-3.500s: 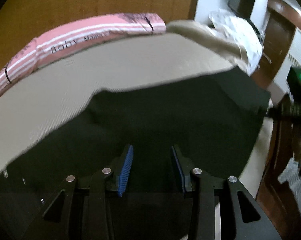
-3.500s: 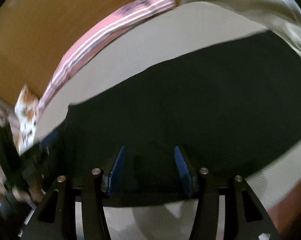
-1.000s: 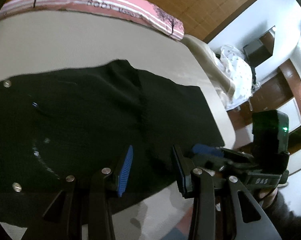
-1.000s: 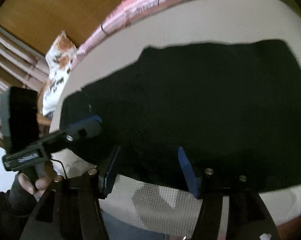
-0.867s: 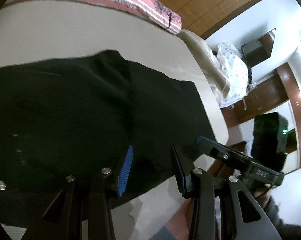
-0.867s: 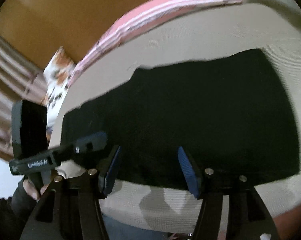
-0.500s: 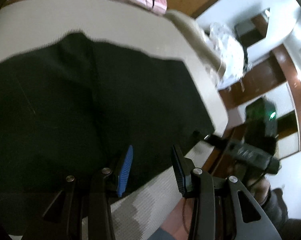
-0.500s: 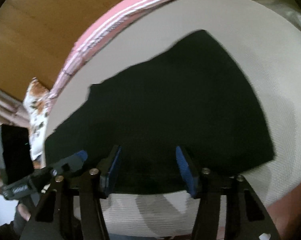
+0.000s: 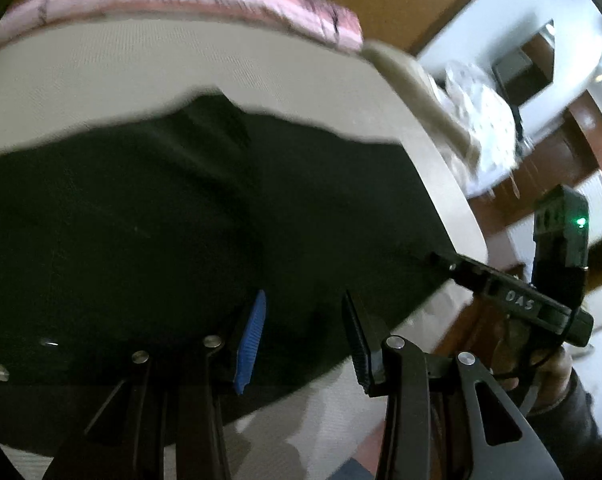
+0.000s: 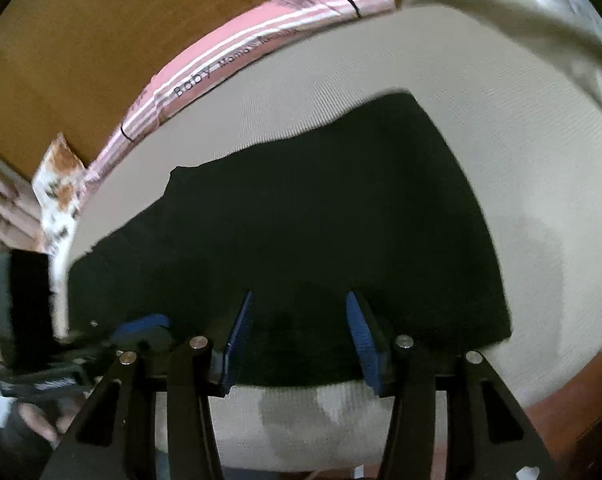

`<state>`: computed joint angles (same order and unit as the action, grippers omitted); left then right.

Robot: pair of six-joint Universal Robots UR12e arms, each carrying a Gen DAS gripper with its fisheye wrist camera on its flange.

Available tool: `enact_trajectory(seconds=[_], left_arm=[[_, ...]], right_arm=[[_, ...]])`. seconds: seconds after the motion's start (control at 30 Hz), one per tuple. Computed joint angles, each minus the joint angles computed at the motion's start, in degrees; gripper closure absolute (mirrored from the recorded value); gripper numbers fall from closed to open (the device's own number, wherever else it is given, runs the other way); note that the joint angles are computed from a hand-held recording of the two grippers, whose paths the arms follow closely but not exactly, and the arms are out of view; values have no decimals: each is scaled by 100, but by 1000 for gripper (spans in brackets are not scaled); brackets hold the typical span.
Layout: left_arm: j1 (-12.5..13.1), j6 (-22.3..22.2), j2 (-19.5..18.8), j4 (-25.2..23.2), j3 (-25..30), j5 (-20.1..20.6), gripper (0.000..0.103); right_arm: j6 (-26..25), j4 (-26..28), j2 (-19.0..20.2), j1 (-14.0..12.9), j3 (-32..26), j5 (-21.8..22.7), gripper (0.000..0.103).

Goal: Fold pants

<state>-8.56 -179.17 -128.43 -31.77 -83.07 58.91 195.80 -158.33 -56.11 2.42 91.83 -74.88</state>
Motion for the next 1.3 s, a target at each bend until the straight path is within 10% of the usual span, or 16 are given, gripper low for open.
enact_trajectory(seconds=[0.3,0.5,0.93,1.3], left_arm=[[472,-844,483,1688,-782,1120,60],[879,-1309,699,1849,-1134,1444,56],[1501,-1808,580,796,-1208,-297,55],[1647,-1218,373,-161,-923,-745,44]], right_arm=[[-138,397,646,184,-1091,230,57],[-196,891,1155,403,-1959,73,58],[23,1171,1383,506,-2501,611,52],[-8,740,918,459,-1778,982,46]])
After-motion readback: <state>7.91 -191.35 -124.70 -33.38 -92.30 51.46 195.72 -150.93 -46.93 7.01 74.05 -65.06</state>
